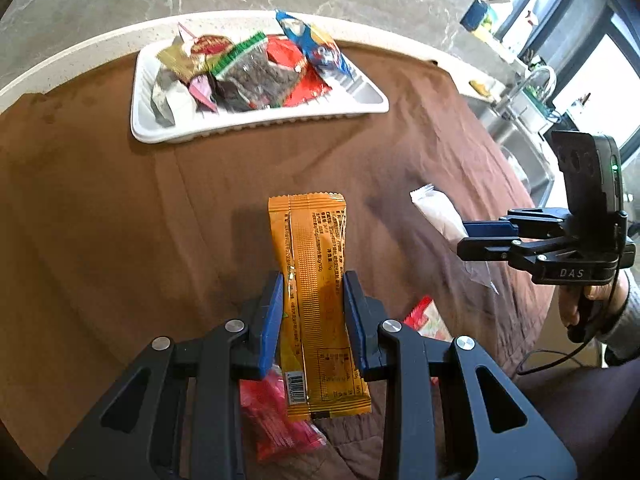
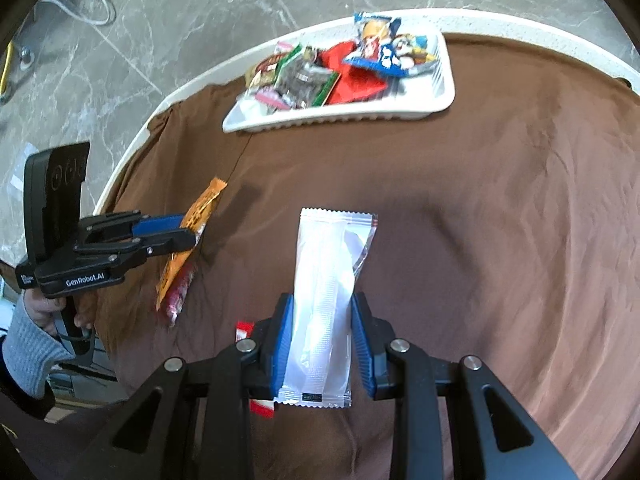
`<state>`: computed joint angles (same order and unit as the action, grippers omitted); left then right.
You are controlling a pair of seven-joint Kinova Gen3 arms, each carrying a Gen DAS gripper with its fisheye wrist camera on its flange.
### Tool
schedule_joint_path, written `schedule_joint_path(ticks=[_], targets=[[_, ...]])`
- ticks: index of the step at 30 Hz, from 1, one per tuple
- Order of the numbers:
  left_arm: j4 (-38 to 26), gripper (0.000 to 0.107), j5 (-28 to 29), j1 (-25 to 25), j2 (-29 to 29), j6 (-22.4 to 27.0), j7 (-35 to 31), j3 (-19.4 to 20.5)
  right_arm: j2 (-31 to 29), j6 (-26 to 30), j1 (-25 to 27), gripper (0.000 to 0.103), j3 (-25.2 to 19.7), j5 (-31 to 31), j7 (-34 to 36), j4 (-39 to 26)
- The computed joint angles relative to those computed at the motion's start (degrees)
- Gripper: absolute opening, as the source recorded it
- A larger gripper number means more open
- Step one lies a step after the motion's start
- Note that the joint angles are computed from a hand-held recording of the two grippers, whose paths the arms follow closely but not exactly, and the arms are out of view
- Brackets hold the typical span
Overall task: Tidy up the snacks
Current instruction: 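Carry the orange bar and white packet into the tray and open both tools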
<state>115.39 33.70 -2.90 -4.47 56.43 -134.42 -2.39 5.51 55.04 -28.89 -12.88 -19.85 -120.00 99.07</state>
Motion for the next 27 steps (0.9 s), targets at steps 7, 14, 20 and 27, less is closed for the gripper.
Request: schedule_joint_path(ticks=[7, 14, 20, 27], targets=[[-4.34, 0.027, 1.77, -0.99, 2.7, 1.0, 0.55, 0.12, 1.91, -0.77, 1.91, 0.031, 1.16, 0.01, 2.45, -2.47], [-10.0, 0.027, 3.87, -2.37, 6.33, 1.08, 2.44, 1.04, 5.16, -1.83, 4.12, 0.031, 1.79, -0.92, 5.9, -5.96], [-17.44, 0.027, 3.88, -3.1, 10.95, 1.06, 6.21, 2.72, 9.19, -2.39, 5.74, 0.031, 2.26, -0.72, 8.78, -10.88], [-26.69, 0.027, 1.85, -3.08, 17.47, 0.45, 10.6, 5.48, 15.99, -2.59, 7.37, 0.031, 2.61, -0.03, 11.92, -18.76]])
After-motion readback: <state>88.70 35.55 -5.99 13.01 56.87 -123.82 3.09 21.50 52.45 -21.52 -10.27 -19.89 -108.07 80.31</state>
